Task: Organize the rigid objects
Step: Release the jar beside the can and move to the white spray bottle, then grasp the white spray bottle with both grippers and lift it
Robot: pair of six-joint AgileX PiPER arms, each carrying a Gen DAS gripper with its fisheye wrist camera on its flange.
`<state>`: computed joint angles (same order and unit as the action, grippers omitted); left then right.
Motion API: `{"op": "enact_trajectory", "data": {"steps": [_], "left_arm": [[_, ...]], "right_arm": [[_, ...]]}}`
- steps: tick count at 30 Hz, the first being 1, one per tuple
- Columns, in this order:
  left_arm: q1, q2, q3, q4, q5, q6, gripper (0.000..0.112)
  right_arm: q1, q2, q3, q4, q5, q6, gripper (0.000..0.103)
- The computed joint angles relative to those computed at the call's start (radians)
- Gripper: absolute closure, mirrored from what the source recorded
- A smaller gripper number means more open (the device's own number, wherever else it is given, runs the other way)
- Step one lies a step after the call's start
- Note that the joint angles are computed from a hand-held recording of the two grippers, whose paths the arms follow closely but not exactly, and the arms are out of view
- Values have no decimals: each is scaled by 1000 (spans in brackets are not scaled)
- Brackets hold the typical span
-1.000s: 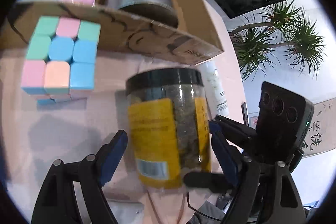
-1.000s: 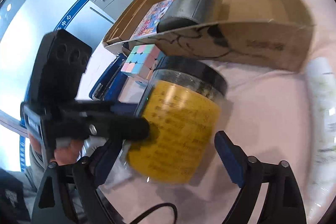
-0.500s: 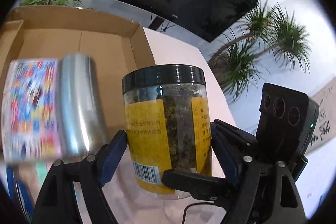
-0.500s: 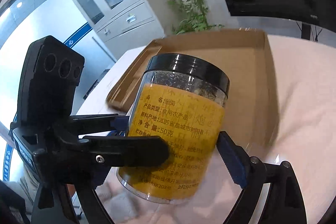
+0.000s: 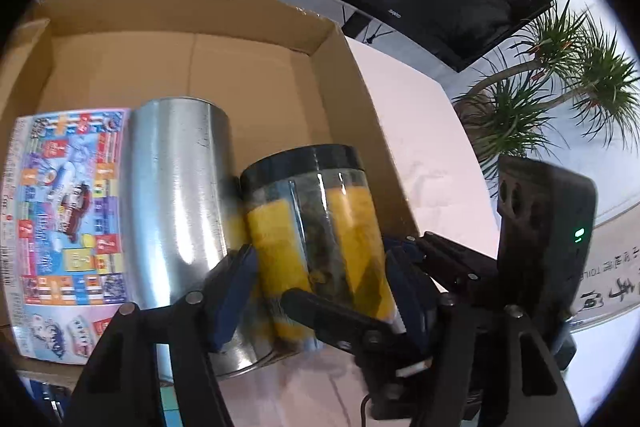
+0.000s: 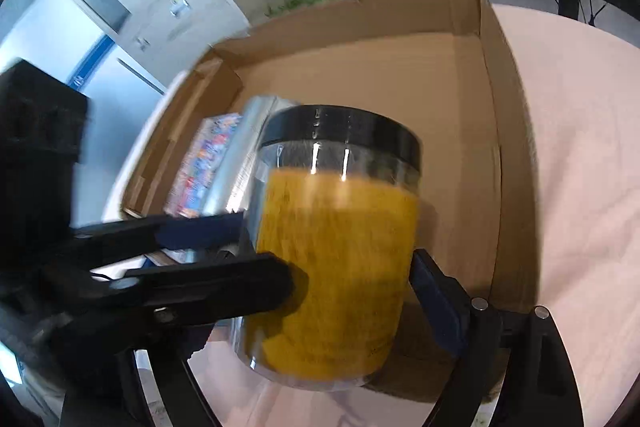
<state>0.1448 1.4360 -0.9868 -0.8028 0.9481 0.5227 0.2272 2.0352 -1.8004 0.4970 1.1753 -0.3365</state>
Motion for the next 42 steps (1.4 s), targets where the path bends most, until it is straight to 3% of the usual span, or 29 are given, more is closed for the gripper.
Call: {"op": "enact_trajectory", "data": {"steps": [2, 4, 9, 13, 16, 19, 20, 21, 22, 24, 27, 30, 32, 36, 39, 41, 42], "left_arm": [[19, -46, 27, 2, 6, 14, 49], [3, -131, 58, 50, -34, -20, 49], [22, -370, 168, 88, -15, 62, 46], [-35, -515, 261, 143, 4, 82, 46], [-139, -557, 297, 166, -24, 79, 46], [-221, -552, 302, 131, -35, 97, 46], [-265, -555, 301, 143, -52, 79, 46], [-296, -560, 302, 156, -63, 69, 46], [-341, -555, 299, 172, -83, 62, 46], [-415, -559, 305, 202, -114, 32, 46], [-458, -515, 318, 174, -120, 51, 46], [-561, -444, 349, 214, -171, 13, 46], [-607, -385, 376, 208, -189, 6, 47], [-610, -358, 450, 104, -160, 70, 48], [-703, -350, 455, 222, -203, -119, 50], [-742, -296, 440, 278, -199, -258, 63], [-757, -282, 440, 286, -202, -289, 63]], "right_arm": [[13, -37, 46, -15, -17, -10, 5], [11, -107, 146, 73, -59, -75, 6], [-201, -502, 560, 206, -213, -303, 1], [-327, -632, 786, 36, -307, -254, 1], [-304, -617, 892, -85, -341, -222, 19], [-277, -607, 951, -75, -398, -214, 39], [-262, -616, 967, -65, -406, -219, 54], [-215, -647, 1000, -92, -441, -202, 61], [-162, -682, 1034, -120, -465, -196, 60], [-116, -735, 1077, -90, -445, -275, 60], [-133, -824, 1139, 46, -300, -575, 60], [-165, -925, 1181, 54, -165, -789, 57], [-194, -936, 1170, 15, -148, -818, 49], [-286, -889, 1112, 4, -192, -789, 34], [-355, -874, 1076, 8, -243, -693, 29], [-427, -863, 1056, 52, -201, -648, 29], [-469, -846, 1044, 91, -161, -624, 29]]}}
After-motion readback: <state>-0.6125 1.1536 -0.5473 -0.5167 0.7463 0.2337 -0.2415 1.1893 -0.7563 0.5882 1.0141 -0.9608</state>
